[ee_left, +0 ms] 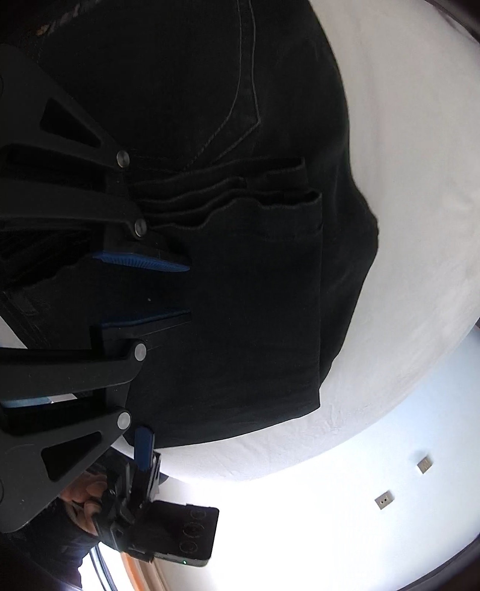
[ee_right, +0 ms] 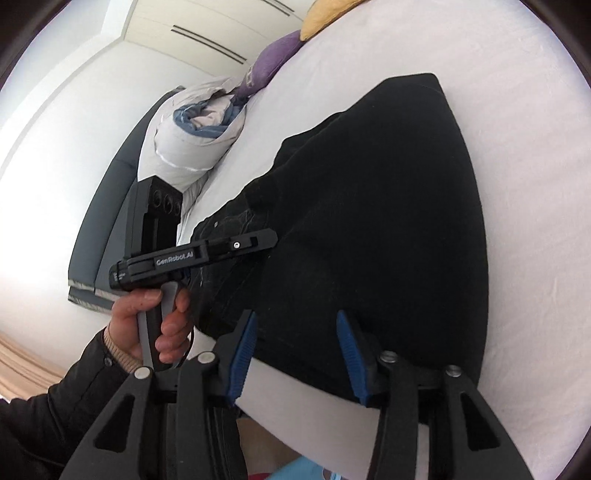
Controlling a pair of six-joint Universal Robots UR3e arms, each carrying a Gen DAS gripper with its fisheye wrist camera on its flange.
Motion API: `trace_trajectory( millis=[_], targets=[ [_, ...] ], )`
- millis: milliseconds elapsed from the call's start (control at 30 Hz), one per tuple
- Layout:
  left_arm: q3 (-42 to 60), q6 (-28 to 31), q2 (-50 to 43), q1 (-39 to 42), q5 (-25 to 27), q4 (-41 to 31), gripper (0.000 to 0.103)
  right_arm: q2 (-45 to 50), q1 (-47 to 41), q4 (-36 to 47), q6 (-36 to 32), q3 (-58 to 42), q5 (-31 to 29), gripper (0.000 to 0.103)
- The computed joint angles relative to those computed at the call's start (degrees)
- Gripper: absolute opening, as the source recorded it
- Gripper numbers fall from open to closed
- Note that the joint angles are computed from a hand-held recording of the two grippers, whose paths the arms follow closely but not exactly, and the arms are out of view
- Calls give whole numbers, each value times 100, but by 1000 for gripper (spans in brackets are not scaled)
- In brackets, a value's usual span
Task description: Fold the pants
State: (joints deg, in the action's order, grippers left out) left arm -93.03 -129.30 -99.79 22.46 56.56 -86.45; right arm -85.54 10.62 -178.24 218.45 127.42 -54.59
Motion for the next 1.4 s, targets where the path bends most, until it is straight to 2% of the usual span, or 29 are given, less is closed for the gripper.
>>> trace_trajectory(
  millis=[100,200,267,333,367,400,467,500,600,633,700,767,800,867,900,933,1033,1100,1167,1200,1233,1267,1300,1333,1400],
  targets=[
    [-2,169,218,168,-156,-128,20,178,-401,-965,118,104,191,51],
    [-104,586,482,272,-466,-567,20,980,-825,-1478,379,-522,563,55],
    [-301,752,708,207,-496,-633,20,1474,-1000,-1300,403,-1029,609,55],
    [-522,538,713,45,-255,-318,20,2017,-1234,-1063,402,-1396,899,57],
    [-672,343,653,-24,-87,-35,20,1984,-1304,-469,242,-1574,736,57],
    [-781,333,596,-11,-134,21,20,2046,-1348,-198,130,-1636,608,55],
    [-828,529,535,260,-352,-269,20,2183,-1589,-652,320,-1408,938,44],
    [-844,595,554,418,-393,-437,20,2031,-1678,-807,440,-1195,930,45],
    [-825,785,699,617,-454,-616,20,1684,-1780,-1632,709,-520,1246,67],
    [-828,871,751,640,-437,-691,20,1749,-1729,-1981,666,-389,1474,69],
    [-1091,838,925,644,-391,-551,20,1560,-1609,-1906,348,113,1840,69],
    [-1395,813,1183,791,-455,-578,20,1441,-1110,-1545,-100,237,1366,69],
    [-1488,868,1308,915,-491,-714,20,1132,-1058,-1682,-183,659,1170,66],
    [-1447,1176,1362,1291,-453,-1013,20,1038,-1224,-2424,120,1300,1485,66],
    [-1307,1397,1359,1522,-412,-1244,20,870,-1315,-2410,137,1530,1655,66],
    [-1259,1831,1448,1917,-314,-1631,20,508,-1342,-2052,-45,1700,1718,67],
    [-1352,2269,1875,2567,-403,-2315,20,-605,-1278,-181,-943,1734,1895,67],
    [-974,2852,1961,3321,-473,-3196,20,-1207,-1330,790,-1353,1758,2161,67],
    [-650,3227,2013,4164,-497,-3811,20,-1464,-1339,649,-1245,1806,2188,67],
    [-439,3318,1934,4613,-528,-4061,20,-1332,-1395,116,-983,1868,2312,68],
    [12,3310,1695,4978,-620,-4386,26,-961,-1375,-624,-525,1771,2346,68],
    [223,3266,1492,5346,-688,-4537,48,-573,-1361,-1362,-121,1685,2353,68],
    [360,3165,1301,5720,-808,-4614,65,-209,-1320,-1911,234,1509,2318,68],
    [392,3065,1169,6074,-976,-4620,88,94,-1264,-2255,497,1304,2287,69],
    [419,2545,888,6539,-1233,-4271,91,753,-1128,-2916,1038,799,2271,69]
  ],
)
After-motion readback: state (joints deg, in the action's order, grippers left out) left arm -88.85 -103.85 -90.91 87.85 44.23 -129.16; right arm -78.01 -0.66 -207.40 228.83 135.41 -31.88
